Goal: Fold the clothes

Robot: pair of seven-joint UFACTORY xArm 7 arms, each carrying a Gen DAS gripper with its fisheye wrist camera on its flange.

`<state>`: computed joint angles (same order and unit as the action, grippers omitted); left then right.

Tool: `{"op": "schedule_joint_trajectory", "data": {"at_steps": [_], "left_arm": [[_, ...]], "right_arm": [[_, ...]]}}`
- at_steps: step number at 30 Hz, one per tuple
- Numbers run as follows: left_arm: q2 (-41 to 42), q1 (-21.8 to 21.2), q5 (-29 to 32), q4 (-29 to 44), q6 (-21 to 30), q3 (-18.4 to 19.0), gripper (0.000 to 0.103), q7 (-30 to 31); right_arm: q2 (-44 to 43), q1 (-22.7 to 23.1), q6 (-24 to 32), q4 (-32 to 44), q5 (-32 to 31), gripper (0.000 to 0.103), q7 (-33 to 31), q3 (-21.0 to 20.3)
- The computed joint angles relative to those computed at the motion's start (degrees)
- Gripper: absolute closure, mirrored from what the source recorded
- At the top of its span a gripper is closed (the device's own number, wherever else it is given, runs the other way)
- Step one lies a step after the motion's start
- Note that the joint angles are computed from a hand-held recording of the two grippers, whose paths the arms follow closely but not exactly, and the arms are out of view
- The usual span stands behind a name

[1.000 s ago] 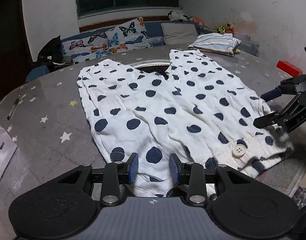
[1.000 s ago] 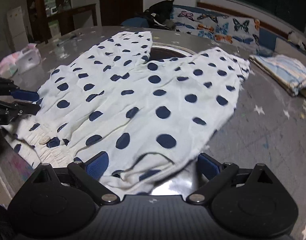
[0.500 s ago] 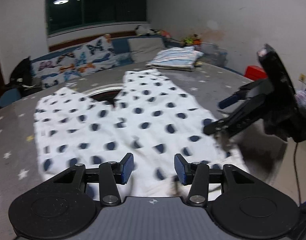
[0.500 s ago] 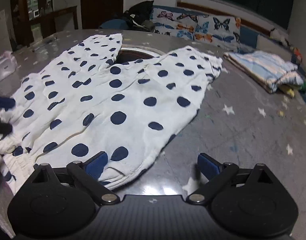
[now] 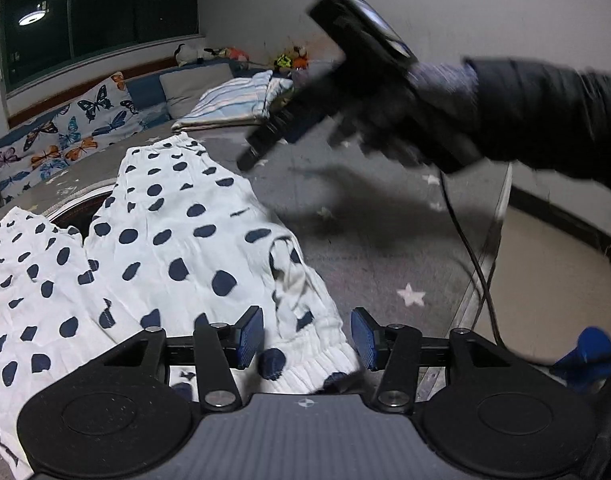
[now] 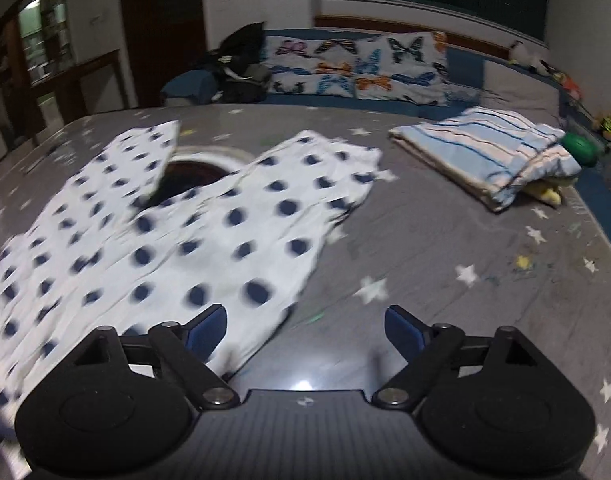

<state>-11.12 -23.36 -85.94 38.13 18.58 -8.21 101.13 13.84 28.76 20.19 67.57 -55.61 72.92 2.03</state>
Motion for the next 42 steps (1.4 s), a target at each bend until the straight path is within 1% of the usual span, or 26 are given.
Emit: {"op": "schedule_joint_trajectory", "data": {"at_steps": [2,3,6,9,11,12,14,15,16,18,20,21,23,25,28,33,36,38,40,41,42], "left_arm": [[0.67,-0.46,-0.66,0.20,-1.36,-0.67,0.052,0.53],[1.00,-0.65,-0.88,0.33,-1.92,-0.94,0.053,0.68],[1.76,-1.22,-1.18,0.57,-3.95,-1.79,0.056,0.63],[2.34,-1.88,-0.97,0.79,-6.07,-2.38,0.058,-0.10],[3.23,-2.20,-0.62,1.41,-7.01,-2.58,0.064,-0.52],[3.64,-2.27,-0.81,1.76,-6.91,-2.49,0.069,-0.22],[3.86,-2.05,0.28,2.07,-5.80,-2.15,0.078,-1.55],[4.01,-1.91,0.63,2.30,-5.41,-1.96,0.084,-2.09],[3.96,-1.55,1.60,2.45,-4.38,-1.58,0.087,-3.55],[3.63,-0.71,3.55,2.72,-1.75,-0.66,0.089,-6.92],[3.26,0.18,4.47,3.11,1.06,0.38,0.090,-9.36],[3.12,0.59,4.73,3.34,2.19,0.75,0.090,-10.47],[2.89,1.44,5.17,3.83,4.40,1.44,0.090,-12.62],[2.77,2.29,5.66,4.17,6.40,2.00,0.090,-14.56],[2.44,3.37,6.25,4.47,9.02,2.62,0.090,-16.67],[2.15,4.60,6.16,4.89,11.56,3.20,0.090,-18.17],[2.19,5.25,6.19,5.02,12.88,3.46,0.090,-18.52],[2.13,5.61,6.13,4.99,13.63,3.57,0.090,-18.55],[1.99,5.89,5.81,4.84,14.52,3.71,0.090,-18.34],[2.08,6.00,5.67,4.81,14.74,3.70,0.090,-18.15],[2.06,6.10,5.54,4.71,14.87,3.68,0.090,-18.02]], "right_arm": [[1.18,-1.37,-1.27,0.90,2.17,0.022,-0.79,-0.41],[1.67,-1.57,-1.60,1.29,2.82,0.023,-1.06,-0.74],[3.20,-2.00,-2.75,2.33,4.90,0.030,-2.46,-1.69],[4.46,-2.08,-3.94,3.12,7.16,0.034,-4.40,-2.63],[5.09,-2.29,-5.23,3.49,8.84,0.036,-6.32,-3.09],[5.27,-2.07,-5.67,3.67,9.39,0.037,-6.87,-3.50],[6.10,-2.01,-7.00,4.46,10.75,0.039,-7.96,-4.36],[6.64,-1.90,-7.68,4.99,11.36,0.040,-8.37,-4.91],[7.21,-1.80,-8.34,5.56,12.03,0.041,-8.84,-5.45],[8.79,-1.73,-9.35,7.31,13.71,0.045,-10.24,-6.44],[10.96,-1.76,-9.64,9.84,15.98,0.046,-12.16,-7.22],[12.32,-2.07,-9.70,11.44,17.65,0.049,-13.42,-7.25],[15.50,-3.36,-9.64,15.27,21.52,0.053,-16.47,-6.50],[18.41,-4.38,-9.42,18.92,24.82,0.053,-19.20,-5.72],[23.41,-4.48,-8.22,25.82,28.24,0.053,-22.15,-6.08],[31.63,-4.13,-4.34,38.00,33.39,0.053,-26.25,-7.25],[34.65,-3.29,-2.25,42.58,35.31,0.054,-28.57,-8.50],[36.08,-2.61,-1.26,44.75,35.87,0.057,-29.35,-9.59],[37.08,-2.03,-0.42,46.33,36.10,0.073,-29.51,-10.56],[37.37,-1.94,0.23,46.98,36.27,0.077,-29.63,-10.75],[37.37,-1.80,0.83,47.26,36.43,0.084,-29.38,-11.05]]}}
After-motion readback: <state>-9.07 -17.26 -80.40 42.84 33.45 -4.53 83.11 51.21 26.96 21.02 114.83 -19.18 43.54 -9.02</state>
